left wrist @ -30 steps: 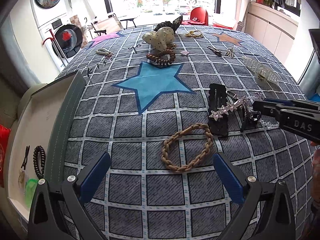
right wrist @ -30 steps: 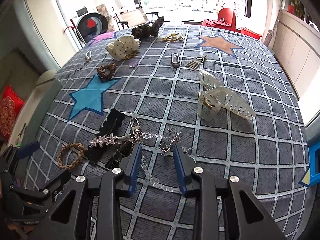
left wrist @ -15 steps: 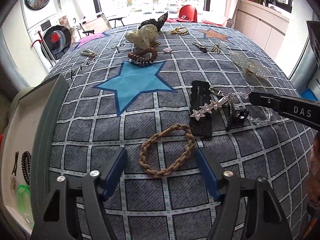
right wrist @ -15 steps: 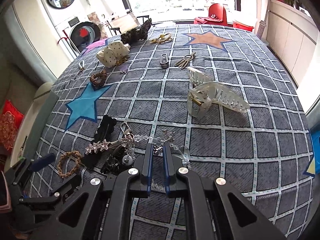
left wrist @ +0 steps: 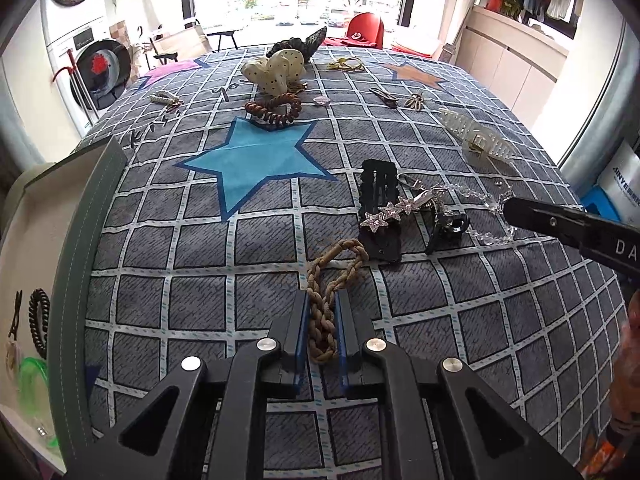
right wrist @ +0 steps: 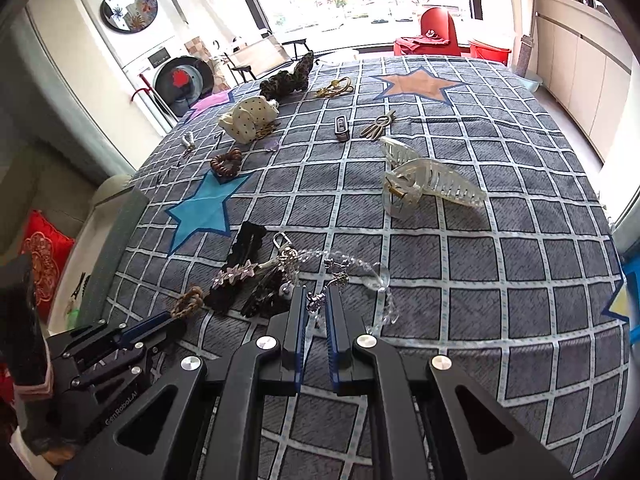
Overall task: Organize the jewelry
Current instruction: 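Grasp the silver charm with the right tool while the left tool grasps the tan braided bracelet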
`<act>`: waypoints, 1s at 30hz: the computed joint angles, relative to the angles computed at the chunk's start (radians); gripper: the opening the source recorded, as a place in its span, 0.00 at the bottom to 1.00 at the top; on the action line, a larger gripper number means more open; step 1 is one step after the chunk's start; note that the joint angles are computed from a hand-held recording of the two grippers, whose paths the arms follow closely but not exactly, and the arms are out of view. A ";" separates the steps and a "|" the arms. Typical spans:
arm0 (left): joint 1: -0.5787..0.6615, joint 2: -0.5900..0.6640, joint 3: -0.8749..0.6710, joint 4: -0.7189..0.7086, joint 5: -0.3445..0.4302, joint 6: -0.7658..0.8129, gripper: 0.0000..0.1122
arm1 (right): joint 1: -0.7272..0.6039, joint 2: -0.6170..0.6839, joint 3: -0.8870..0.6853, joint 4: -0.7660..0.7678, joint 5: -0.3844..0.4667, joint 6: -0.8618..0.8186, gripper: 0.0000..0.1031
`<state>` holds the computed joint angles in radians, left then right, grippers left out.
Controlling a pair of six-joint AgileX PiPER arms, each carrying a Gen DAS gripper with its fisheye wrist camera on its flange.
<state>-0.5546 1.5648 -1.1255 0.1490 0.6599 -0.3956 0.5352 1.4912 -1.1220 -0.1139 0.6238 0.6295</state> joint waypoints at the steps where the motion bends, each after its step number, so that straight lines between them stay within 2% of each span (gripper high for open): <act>1: -0.001 -0.010 0.007 -0.001 -0.002 -0.002 0.13 | 0.005 -0.007 0.005 -0.001 0.000 0.004 0.10; 18: -0.037 -0.189 0.118 0.053 0.024 -0.084 0.13 | 0.120 -0.069 0.065 -0.021 0.014 0.098 0.10; 30: 0.004 -0.358 0.218 0.057 0.045 -0.109 0.13 | 0.239 -0.011 -0.014 -0.081 0.068 0.184 0.10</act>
<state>-0.5505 1.2072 -0.9073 0.2059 0.7051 -0.5048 0.7740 1.4800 -1.1360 -0.1953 0.6923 0.8140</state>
